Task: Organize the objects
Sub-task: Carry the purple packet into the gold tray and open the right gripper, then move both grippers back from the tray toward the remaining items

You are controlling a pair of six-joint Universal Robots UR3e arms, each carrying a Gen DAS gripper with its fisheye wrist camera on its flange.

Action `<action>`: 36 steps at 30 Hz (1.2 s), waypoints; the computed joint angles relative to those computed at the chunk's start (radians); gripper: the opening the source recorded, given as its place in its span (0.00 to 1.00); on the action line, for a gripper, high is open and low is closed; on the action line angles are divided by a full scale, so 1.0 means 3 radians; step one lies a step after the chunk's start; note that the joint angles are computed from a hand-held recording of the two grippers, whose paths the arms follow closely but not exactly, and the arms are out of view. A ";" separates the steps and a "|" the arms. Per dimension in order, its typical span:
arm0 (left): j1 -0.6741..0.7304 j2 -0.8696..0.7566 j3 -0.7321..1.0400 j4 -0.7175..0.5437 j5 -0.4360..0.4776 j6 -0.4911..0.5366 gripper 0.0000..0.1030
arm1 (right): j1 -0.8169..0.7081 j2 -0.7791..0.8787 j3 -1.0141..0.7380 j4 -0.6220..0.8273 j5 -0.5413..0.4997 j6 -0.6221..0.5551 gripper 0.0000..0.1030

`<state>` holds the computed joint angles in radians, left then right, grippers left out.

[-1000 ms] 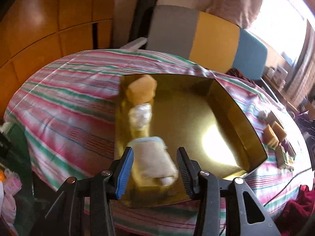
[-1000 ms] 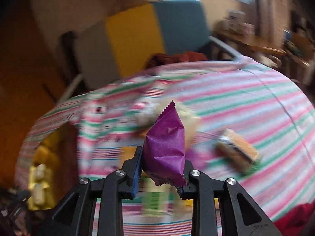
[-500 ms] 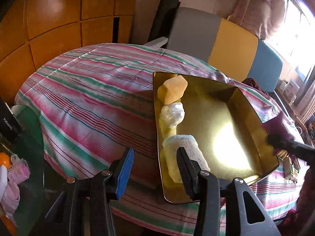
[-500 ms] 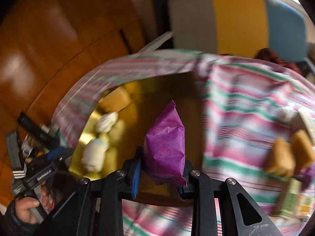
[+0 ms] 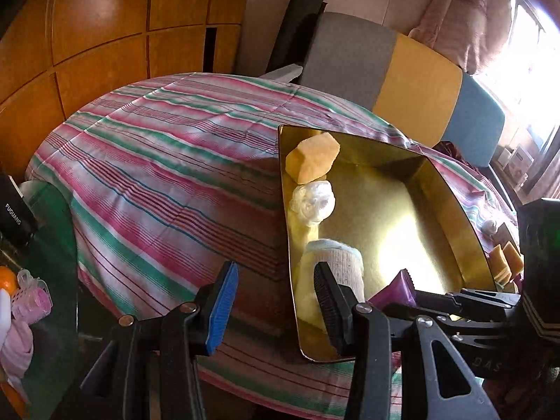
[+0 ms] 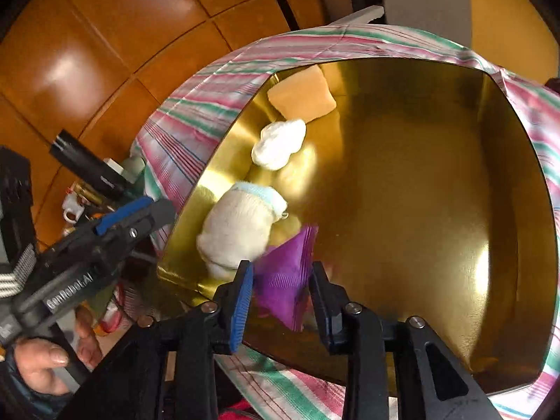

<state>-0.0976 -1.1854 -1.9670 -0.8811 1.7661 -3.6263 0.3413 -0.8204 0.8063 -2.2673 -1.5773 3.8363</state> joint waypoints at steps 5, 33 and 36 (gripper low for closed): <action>-0.0052 -0.0027 0.0053 0.0002 0.0037 0.0011 0.44 | 0.0005 -0.0172 0.0289 -0.0180 -0.0031 0.0095 0.40; -0.1131 -0.1809 0.2117 -0.0180 0.0055 0.0484 0.60 | -0.0382 -0.4447 0.4105 0.0558 -0.1511 0.1416 0.85; -0.1260 -0.2221 0.2686 -0.0347 -0.0024 0.0570 0.66 | -0.0414 -0.5112 0.4244 0.1342 -0.1826 0.1883 0.89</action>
<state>-0.4757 -1.8517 -1.1611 -0.9852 1.7589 -3.4552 0.2170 -2.3541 2.0796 -1.8646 -2.1251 4.4012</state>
